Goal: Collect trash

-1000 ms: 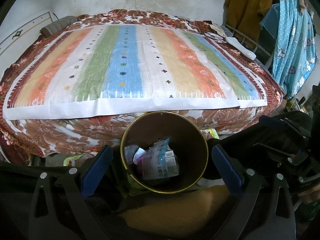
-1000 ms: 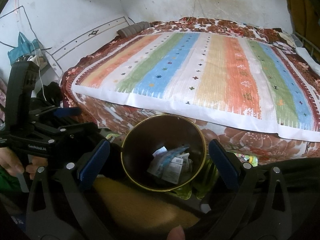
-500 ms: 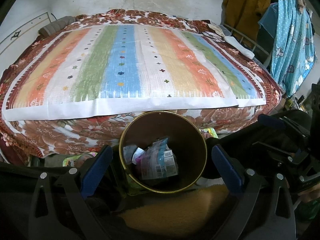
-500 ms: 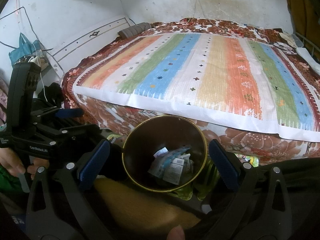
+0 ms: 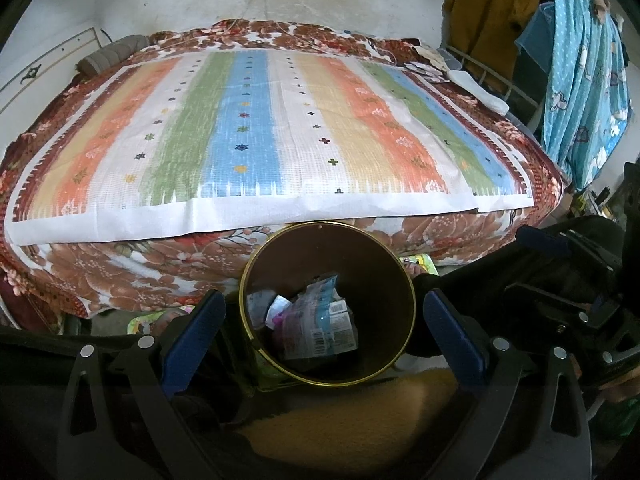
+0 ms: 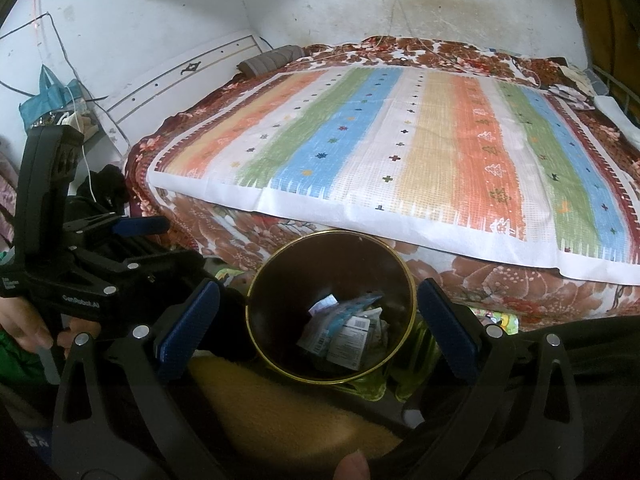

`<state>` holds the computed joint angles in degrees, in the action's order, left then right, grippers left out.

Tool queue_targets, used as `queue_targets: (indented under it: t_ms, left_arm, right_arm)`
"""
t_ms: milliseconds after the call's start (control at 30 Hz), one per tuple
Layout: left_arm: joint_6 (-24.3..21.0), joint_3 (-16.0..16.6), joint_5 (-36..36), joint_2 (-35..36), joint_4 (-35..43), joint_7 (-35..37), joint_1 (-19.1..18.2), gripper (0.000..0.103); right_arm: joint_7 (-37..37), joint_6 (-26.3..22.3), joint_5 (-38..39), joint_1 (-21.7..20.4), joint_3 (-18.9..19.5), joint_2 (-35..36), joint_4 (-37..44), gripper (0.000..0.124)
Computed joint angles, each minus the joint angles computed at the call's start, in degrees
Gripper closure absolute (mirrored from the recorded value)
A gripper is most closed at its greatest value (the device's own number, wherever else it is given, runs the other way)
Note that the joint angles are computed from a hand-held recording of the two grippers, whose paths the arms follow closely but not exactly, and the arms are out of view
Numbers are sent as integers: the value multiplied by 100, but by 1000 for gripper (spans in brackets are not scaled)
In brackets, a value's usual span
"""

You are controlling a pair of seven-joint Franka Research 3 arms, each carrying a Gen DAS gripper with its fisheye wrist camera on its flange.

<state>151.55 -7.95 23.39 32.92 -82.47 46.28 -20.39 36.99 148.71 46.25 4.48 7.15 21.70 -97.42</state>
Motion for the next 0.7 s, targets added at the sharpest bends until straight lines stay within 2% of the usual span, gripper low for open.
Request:
queue_targets:
  t_ms: [700]
  left_arm:
    - [78,25,53,-7,-59,-13,-7,6]
  right_arm:
    - [48,-4,-30,13,11,-2,20,30]
